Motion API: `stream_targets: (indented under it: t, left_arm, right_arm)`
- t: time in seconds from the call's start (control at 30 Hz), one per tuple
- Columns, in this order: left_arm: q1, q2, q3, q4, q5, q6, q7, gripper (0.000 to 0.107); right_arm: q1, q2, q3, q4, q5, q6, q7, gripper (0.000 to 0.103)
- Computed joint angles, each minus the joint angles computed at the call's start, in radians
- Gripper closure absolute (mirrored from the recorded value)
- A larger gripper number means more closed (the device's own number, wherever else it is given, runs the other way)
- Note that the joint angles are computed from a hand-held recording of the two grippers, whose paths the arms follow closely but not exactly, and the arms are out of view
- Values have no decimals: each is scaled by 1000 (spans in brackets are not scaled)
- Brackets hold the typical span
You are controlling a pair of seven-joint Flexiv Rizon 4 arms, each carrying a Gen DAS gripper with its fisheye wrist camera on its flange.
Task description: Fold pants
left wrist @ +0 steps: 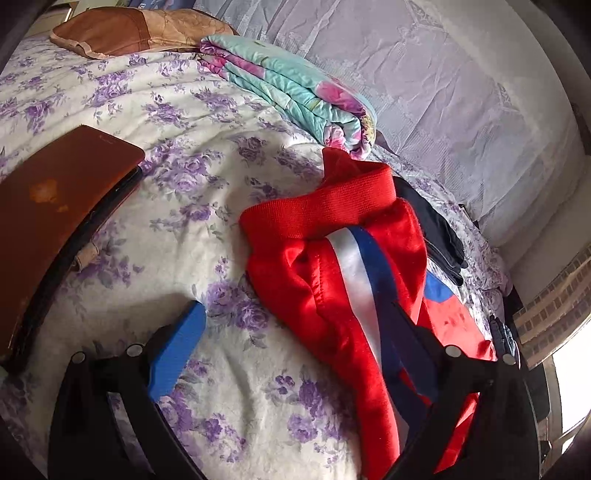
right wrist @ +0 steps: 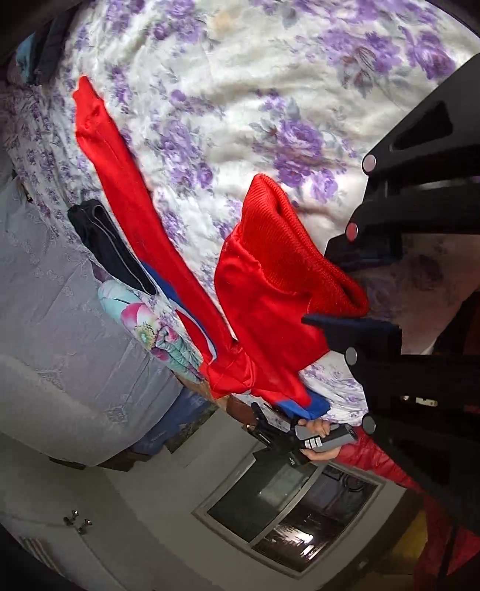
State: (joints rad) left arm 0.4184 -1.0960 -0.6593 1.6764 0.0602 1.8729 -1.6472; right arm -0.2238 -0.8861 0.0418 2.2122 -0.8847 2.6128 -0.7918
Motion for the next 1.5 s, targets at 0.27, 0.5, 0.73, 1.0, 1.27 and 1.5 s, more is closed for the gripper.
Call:
stream_targets:
  t: [0.27,0.5,0.73,1.0,1.27,1.5]
  left_arm:
    - [10,36,-10,85,36,37,-16,12]
    - [-29,93,36,125,20,15,-54,12]
    - [-78,102,66,83,-55,-52,-40,10]
    - [-100,80,57,33,-126,-52,-77,57]
    - [219,6,-256,227,68,33,-143,96]
    - [51,245,27,333,-76,-35,-137,89]
  right_arm:
    - [-60,120,-80,54,351,-51,-70,90]
    - [-150,16,-32,21,349,-28,6,74]
    - [-98,21,-35,9,387,-48,-25,60]
    - [-107,5,-28,-25,358,-48,-16,76]
    - [-166,54,-38,8,263,40,1,81]
    - [-165,101,-99,74,197,-140,-20,75]
